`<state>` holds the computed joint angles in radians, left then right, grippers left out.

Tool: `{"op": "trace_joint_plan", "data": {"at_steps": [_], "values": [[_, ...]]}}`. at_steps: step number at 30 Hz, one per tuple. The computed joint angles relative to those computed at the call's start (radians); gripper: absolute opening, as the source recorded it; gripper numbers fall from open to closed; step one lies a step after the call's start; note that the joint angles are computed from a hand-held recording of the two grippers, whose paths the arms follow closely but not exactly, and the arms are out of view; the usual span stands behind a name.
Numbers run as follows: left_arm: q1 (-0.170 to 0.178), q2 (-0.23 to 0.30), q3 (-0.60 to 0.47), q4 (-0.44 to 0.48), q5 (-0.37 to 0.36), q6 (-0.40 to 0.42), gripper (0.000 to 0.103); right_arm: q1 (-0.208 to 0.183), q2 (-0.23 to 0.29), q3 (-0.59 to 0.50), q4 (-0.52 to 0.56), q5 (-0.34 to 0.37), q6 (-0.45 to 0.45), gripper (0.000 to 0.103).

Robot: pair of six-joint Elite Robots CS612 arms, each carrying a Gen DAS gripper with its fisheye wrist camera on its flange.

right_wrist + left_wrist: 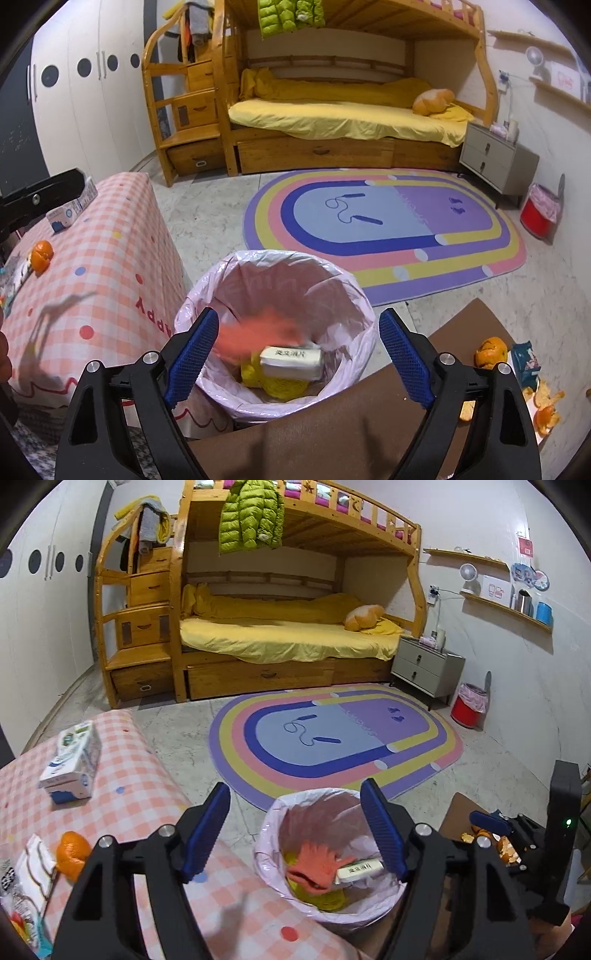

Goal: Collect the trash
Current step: 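Carry the glove and green box over the trash bin and open both grippers, then return both grippers to the table and reach the right gripper to the mango snack bag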

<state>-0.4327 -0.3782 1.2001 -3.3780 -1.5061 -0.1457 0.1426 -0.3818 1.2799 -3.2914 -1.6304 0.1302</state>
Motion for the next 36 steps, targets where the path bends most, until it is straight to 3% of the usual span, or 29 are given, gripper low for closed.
{"op": "trace_joint_plan", "data": {"at_steps": [10,19,26,33,36], "values": [[0.009,-0.079,0.150,-0.085,0.129,-0.028,0.072,0.024,-0.055,0.046,-0.067,0.025,-0.019,0.088],[0.047,-0.140,0.295,-0.190,0.199,-0.065,0.081,0.077,-0.083,0.013,-0.045,0.127,-0.085,0.088],[0.092,-0.178,0.380,-0.205,0.309,-0.115,0.083,0.134,-0.065,-0.068,0.003,0.191,-0.143,0.088],[0.131,-0.212,0.459,-0.193,0.433,-0.192,0.086,0.174,-0.001,-0.212,0.089,0.271,-0.185,0.087],[0.142,-0.221,0.482,-0.171,0.467,-0.221,0.087,0.183,0.032,-0.275,0.127,0.301,-0.187,0.076]]}}
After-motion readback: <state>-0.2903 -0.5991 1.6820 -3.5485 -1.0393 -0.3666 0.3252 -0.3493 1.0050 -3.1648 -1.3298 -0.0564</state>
